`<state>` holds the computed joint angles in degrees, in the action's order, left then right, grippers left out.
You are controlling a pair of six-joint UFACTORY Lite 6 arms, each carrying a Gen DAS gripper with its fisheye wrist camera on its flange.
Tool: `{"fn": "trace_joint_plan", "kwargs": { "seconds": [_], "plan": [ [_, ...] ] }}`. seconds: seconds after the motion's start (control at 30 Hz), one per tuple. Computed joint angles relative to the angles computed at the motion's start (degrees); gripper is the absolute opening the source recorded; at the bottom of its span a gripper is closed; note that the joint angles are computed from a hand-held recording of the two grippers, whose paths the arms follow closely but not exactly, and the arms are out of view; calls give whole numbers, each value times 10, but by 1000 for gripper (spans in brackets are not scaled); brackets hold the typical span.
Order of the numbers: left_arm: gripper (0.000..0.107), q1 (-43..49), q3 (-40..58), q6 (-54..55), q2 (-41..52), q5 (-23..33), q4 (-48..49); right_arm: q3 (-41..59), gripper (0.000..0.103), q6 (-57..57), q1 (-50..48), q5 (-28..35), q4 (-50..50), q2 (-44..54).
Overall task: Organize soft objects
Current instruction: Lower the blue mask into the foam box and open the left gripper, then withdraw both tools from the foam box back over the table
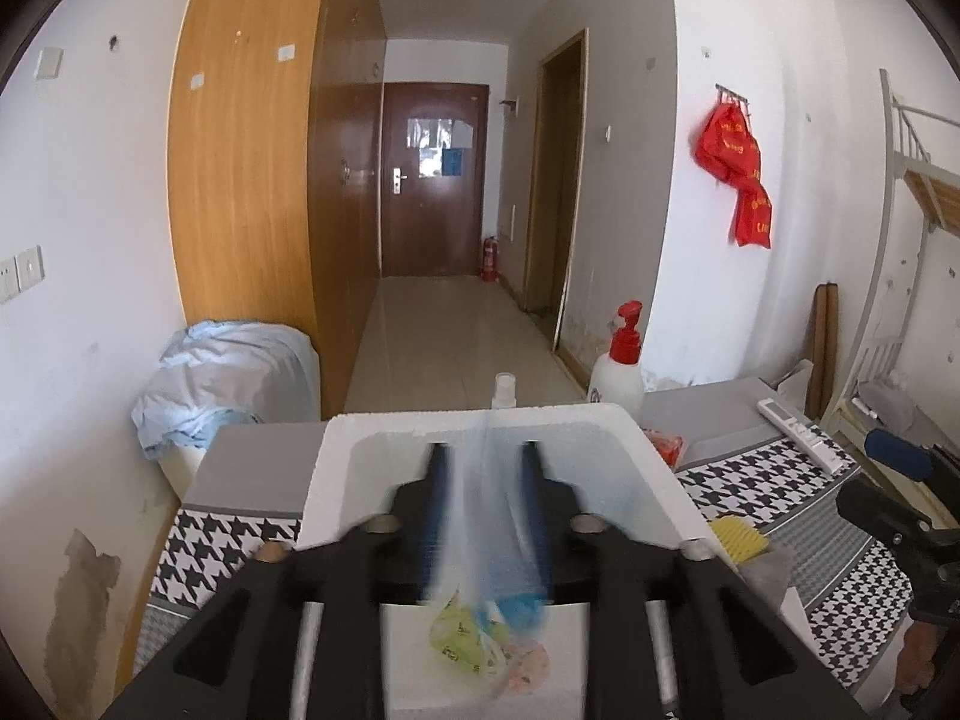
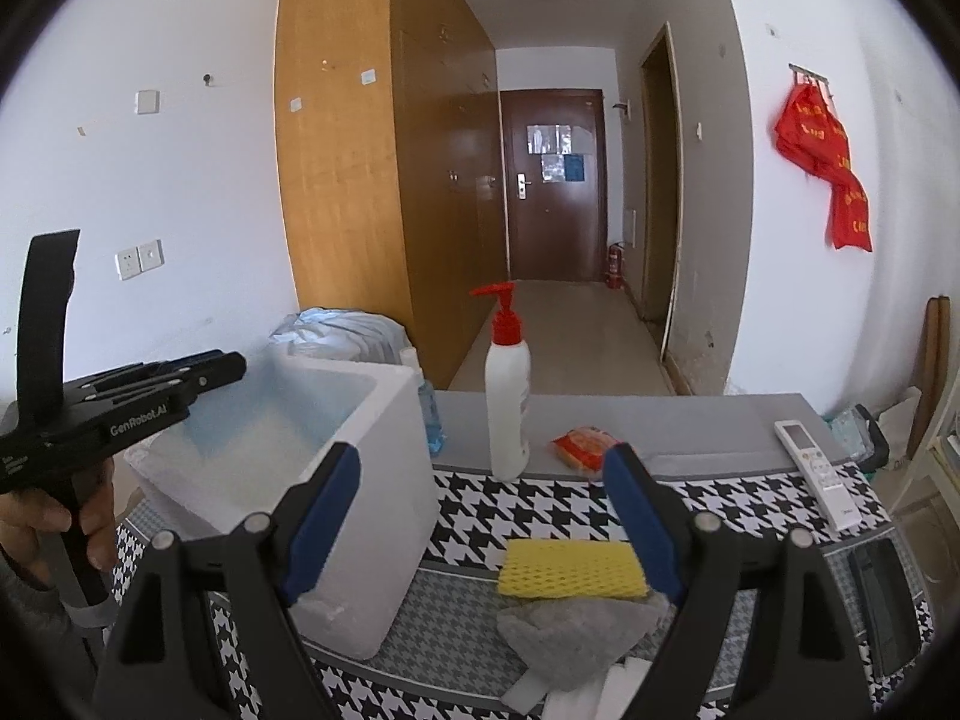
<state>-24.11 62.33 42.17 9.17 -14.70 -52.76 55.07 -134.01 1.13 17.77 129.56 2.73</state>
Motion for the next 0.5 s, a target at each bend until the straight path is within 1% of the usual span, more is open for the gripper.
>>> {"fn": "trace_joint_plan", "kwargs": {
  "seconds": [0.07,0.13,0.2,0.3,0.4,0.5],
  "plan": [
    [62,0,-3,-6,-2,-3,0,-1,86,0,0,0,1,-1],
    [68,2,-11,-36,-9,-4,27,-3,86,-3,-3,2,2,-1],
    [87,-4,-21,-46,-18,-14,37,-6,86,1,-6,5,-1,-4],
    [97,-18,-42,-49,-36,-44,38,-12,86,0,-8,8,-1,-9],
    [99,-26,-57,-69,-55,-46,59,-21,86,7,-13,13,-10,-18],
    [102,-46,-73,-31,-76,-67,23,-31,86,3,-15,16,-8,-31]
  ]
}}
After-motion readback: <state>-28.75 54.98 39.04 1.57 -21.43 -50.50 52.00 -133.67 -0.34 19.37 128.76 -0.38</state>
